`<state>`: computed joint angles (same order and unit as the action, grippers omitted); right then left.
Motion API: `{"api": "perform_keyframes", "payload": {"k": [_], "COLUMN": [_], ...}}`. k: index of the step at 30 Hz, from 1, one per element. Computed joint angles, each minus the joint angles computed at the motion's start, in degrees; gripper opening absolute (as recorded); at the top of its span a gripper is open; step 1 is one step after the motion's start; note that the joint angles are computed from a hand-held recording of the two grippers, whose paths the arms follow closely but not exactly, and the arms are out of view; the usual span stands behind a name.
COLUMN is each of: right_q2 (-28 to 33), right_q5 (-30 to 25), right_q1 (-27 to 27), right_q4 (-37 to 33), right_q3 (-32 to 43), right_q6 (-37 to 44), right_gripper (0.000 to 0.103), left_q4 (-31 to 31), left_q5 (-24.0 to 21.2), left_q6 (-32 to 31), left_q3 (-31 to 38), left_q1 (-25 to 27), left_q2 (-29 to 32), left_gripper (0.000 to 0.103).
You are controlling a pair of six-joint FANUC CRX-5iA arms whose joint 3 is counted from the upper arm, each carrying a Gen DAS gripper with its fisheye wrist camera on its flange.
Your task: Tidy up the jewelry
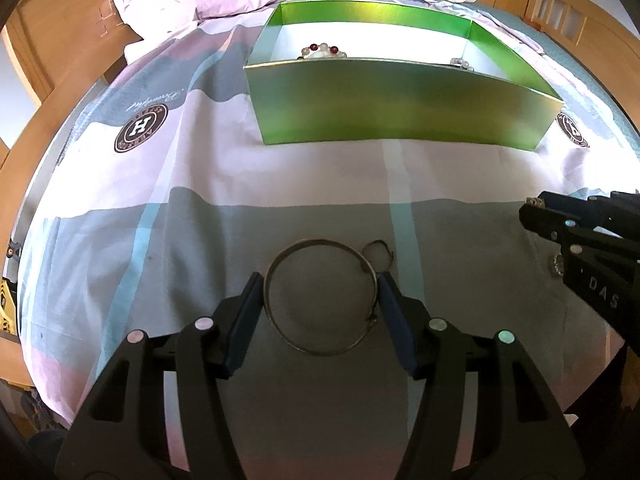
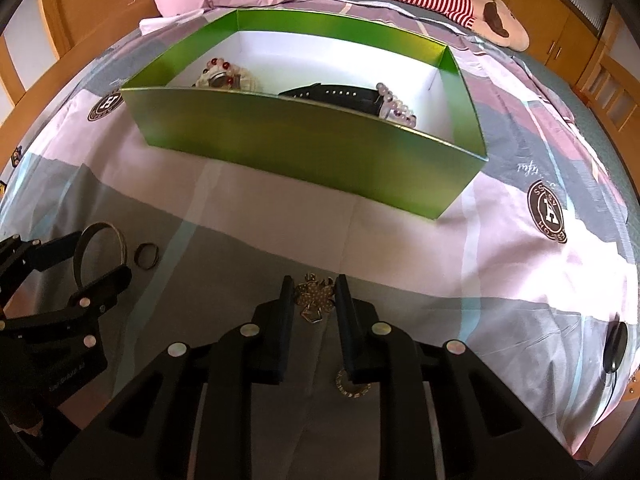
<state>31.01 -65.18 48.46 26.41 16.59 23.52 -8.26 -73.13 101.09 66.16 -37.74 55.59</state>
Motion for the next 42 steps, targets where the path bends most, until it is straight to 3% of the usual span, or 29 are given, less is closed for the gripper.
{"api": "perform_keyframes", "payload": {"k": [25, 42], "right_q2": [-1.13, -0.90], "right_q5": [0.81, 0.74], "right_q1": [0.05, -0.29], "right_q4": [0.51, -0.24], "right_q3": [-1.64, -1.41], "right_q6": [-1.59, -1.38], "right_gripper": [0.021, 0.021], "left_q4": [-0.43, -0.23], "left_q5": [0.97, -0.54], "left_q6": [0.18, -0.65], "left_q3": [-1.72, 1.78], "left_q1": [-0.50, -0.94], "left_q2": [-1.68, -0.07], "left_gripper": [0.058, 0.058]}}
